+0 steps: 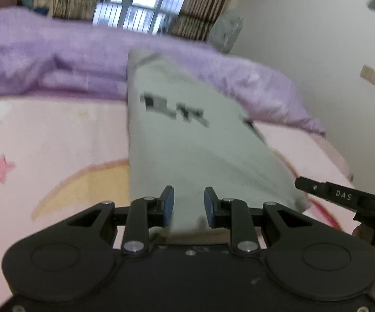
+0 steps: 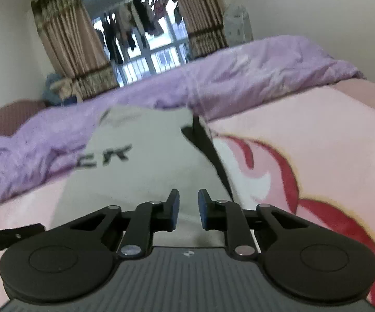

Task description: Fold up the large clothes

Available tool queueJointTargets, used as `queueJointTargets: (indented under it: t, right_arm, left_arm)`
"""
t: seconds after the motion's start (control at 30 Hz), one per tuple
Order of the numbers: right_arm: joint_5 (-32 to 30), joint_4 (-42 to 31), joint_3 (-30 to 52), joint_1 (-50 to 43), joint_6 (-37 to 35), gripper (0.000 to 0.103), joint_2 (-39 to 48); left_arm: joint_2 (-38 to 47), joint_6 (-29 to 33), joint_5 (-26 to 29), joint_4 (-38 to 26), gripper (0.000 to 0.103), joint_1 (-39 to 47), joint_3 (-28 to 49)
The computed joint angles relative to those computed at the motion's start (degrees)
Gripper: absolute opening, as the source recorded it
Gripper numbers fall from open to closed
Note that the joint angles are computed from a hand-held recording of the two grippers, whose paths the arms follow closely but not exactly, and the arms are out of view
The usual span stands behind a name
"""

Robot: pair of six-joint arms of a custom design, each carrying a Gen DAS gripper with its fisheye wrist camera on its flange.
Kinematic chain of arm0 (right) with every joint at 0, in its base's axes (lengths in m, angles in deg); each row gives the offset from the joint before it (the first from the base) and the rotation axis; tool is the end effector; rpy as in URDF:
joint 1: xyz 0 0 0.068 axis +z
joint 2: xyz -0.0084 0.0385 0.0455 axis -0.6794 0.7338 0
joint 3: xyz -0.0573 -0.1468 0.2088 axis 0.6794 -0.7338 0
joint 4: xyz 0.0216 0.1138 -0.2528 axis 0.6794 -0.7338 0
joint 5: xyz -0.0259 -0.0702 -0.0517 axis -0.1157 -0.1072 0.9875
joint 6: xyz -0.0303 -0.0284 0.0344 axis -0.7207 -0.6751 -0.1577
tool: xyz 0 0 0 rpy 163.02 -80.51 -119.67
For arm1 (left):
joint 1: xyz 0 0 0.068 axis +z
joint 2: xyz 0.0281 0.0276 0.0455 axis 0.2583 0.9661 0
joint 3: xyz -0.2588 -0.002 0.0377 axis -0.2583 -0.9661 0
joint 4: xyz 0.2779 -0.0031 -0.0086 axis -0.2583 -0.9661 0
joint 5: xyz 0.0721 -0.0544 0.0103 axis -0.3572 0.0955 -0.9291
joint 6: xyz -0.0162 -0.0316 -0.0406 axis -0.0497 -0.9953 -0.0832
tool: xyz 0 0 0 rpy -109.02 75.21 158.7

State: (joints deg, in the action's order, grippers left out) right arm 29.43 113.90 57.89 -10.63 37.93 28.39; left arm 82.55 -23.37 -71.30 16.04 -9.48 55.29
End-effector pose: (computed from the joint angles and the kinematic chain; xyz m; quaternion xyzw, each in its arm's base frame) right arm 0.2575 0.1411 0.1420 0.1542 0.8227 0.0947 0.5389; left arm 0.3193 -0.1490 0.1754 0.0869 0.8734 -0.2067 0.4323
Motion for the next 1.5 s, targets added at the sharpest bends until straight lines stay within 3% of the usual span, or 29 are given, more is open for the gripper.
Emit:
queueJointTargets:
  t: [0.1,0.13,0.2,0.3,0.37,0.5,0.57,0.63,0.67,0.93,1.2,1.3,1.4,1.43,1.5]
  right_arm:
    - [-1.16,-2.37,2.10,-1.06,1.78,0.018,4.03]
    - [-1.44,-2.81,2.54,-1.38,2.54,0.008,5.43]
    - [-0.57,-1.33,2.43,-1.34,2.34,0.001,7.86]
    - [-0.42,2.57,0.70,-1.26,2.84,0.000,8.94]
    - [-0.78,3.33,0.31,-1.45,3.13,0.000,9.04]
    - [-1.93,-2.92,1.79,-1.88,2.73,0.002,6.19]
    - [-1.91,-5.95,2.48,-1.71,1.76,0.011,3.45]
    - [0.07,-4.78,2.82,-1.14,-1.04,0.013,1.77]
    - [-0.03,-4.33,3.32,-1.34,-2.20,0.013,1.37]
    - [-4.14,-7.12,16.20,-6.45,-7.05,0.013,11.28]
    - [-7.21,-2.60,17.75,-9.66,-5.99,0.013,18.75]
    - [-6.53,-4.15,18.38,-9.35,-5.61,0.013,18.48]
    - [-4.97,-9.20,19.24,-8.27,-5.85,0.014,15.93]
    - [-4.21,-10.01,18.36,-7.62,-5.75,0.015,13.87]
    - [-3.07,-7.87,13.69,-5.82,-5.99,0.017,8.48]
  left_arm:
    - [2.78,0.24,-1.52,2.39,0.024,-0.30,-0.07]
    - [3.76,0.16,-1.39,2.48,0.024,-0.22,0.24]
    - [5.58,-0.82,-0.62,3.30,0.024,0.43,0.35]
    - [9.15,-2.18,-0.42,6.29,0.013,0.95,0.28]
    - [9.86,-1.95,-0.74,8.07,0.011,0.98,-0.27]
    - [7.42,-1.74,1.72,2.68,0.011,2.22,1.09]
    - [5.67,-1.70,4.73,0.27,0.030,3.28,2.41]
    - [2.84,-0.52,1.56,0.52,0.041,2.53,2.46]
    - [2.89,1.34,-0.67,0.54,0.042,2.05,3.91]
    - [19.09,3.66,-1.36,-7.07,0.041,3.71,23.91]
    - [23.13,3.07,0.20,-1.80,0.054,4.97,22.54]
    - [22.70,3.43,-0.98,-0.88,0.055,4.44,21.68]
    - [21.46,2.72,-1.89,-4.95,0.052,3.97,23.41]
    - [19.53,1.98,-1.36,-5.63,0.046,4.04,22.29]
    - [14.56,1.95,-1.05,-2.47,0.046,3.66,16.81]
